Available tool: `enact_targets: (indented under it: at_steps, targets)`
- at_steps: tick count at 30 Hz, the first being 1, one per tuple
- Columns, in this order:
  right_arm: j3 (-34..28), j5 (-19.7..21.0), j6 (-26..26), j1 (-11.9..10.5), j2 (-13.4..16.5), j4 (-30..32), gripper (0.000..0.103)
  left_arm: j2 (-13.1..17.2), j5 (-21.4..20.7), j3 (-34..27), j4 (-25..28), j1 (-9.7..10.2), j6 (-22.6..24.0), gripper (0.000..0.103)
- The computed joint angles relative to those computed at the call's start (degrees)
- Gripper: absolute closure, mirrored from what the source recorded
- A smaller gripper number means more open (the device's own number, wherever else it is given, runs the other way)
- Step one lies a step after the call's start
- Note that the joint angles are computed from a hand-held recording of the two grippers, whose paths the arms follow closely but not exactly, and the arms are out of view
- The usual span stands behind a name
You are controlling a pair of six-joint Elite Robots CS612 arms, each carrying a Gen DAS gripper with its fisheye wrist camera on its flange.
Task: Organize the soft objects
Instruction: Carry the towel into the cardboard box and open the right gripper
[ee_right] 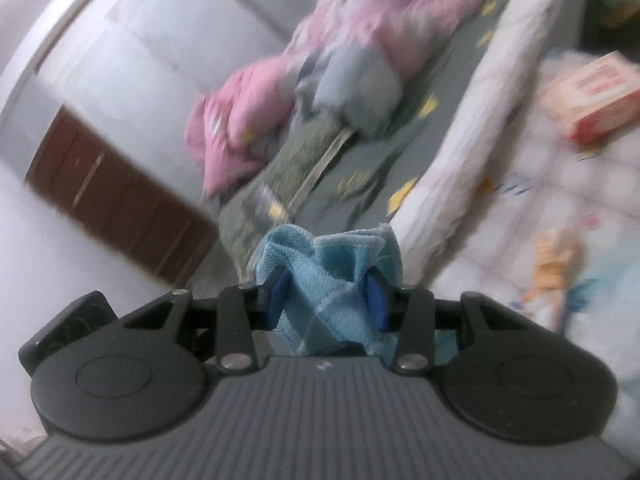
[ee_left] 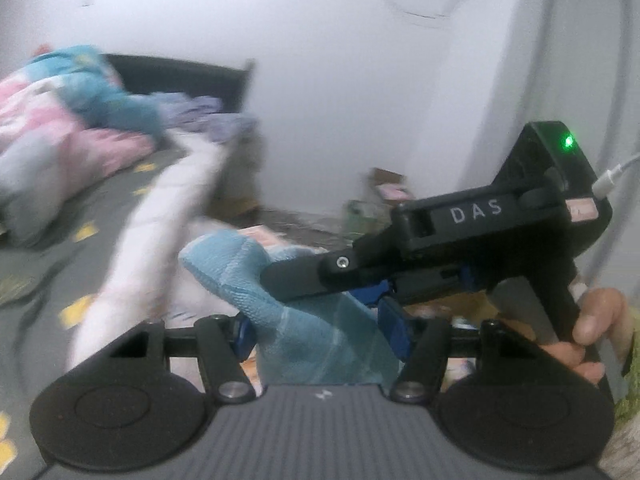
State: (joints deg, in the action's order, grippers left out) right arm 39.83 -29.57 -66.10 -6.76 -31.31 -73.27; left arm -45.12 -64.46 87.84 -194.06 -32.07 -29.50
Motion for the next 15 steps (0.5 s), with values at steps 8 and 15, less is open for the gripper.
enact_targets:
  at_steps: [8,15]
  targets:
    - [11.28,3.19,24.43,-7.09,-3.94,-26.66,0.063,7.73,-17.36,-16.94,9.72,0.18,7.51,0.04]
    - [14.23,-0.28,45.79,-12.37,-1.83,-44.54,0.062,17.86,-29.76,-35.95,26.23,-0.09,11.23,0.04]
